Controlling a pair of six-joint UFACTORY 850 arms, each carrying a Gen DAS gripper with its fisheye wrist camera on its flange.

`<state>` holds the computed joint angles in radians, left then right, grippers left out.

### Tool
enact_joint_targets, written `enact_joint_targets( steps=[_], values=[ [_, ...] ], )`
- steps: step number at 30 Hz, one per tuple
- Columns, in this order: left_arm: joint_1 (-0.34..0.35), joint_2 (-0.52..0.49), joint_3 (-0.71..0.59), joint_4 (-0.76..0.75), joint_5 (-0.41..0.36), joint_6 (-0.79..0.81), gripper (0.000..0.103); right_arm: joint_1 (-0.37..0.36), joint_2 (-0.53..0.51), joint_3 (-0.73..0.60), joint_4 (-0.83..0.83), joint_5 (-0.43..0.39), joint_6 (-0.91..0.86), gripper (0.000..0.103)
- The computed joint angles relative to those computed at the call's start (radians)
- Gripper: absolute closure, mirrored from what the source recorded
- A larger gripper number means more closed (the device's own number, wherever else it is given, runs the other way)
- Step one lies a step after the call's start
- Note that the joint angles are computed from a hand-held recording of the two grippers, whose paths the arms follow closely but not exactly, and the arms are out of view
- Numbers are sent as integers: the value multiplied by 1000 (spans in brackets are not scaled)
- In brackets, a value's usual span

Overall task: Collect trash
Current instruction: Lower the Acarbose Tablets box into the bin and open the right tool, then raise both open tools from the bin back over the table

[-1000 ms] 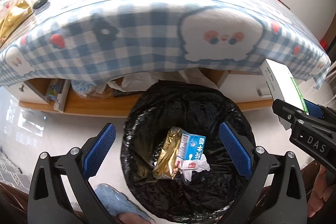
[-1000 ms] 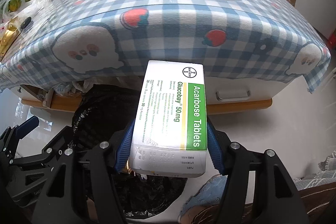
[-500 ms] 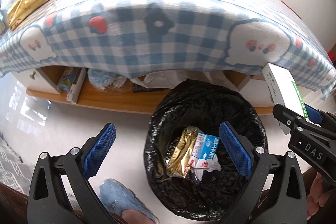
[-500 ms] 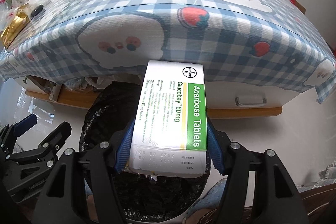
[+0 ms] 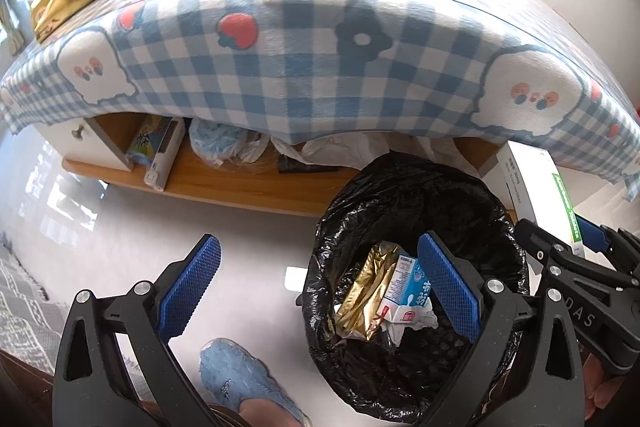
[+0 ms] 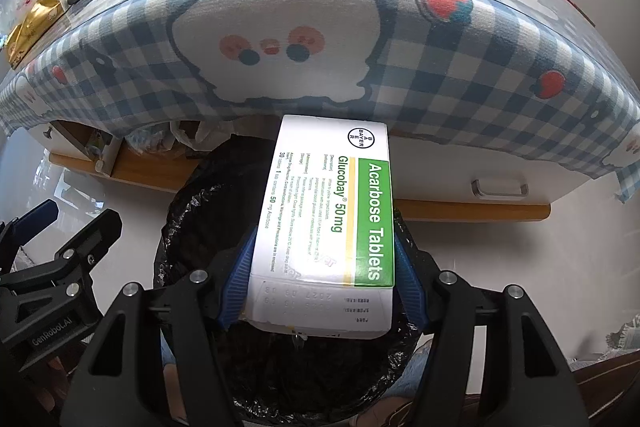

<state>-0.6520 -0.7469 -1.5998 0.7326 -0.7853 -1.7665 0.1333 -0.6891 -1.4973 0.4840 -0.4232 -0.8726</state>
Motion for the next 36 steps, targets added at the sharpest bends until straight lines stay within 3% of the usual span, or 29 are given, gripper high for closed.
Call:
enact_joint_targets(
  steps=[12, 29, 36],
  values=[
    [3, 2, 7, 2, 3, -11, 6, 4, 10, 22, 16, 13, -41, 41],
    [-36, 38, -43, 79, -50, 1, 6, -66, 87, 37, 191, 20, -204, 10],
    [-53, 61, -73, 101, -74, 35, 6, -93, 133, 44, 307, 42, -307, 8]
  ],
)
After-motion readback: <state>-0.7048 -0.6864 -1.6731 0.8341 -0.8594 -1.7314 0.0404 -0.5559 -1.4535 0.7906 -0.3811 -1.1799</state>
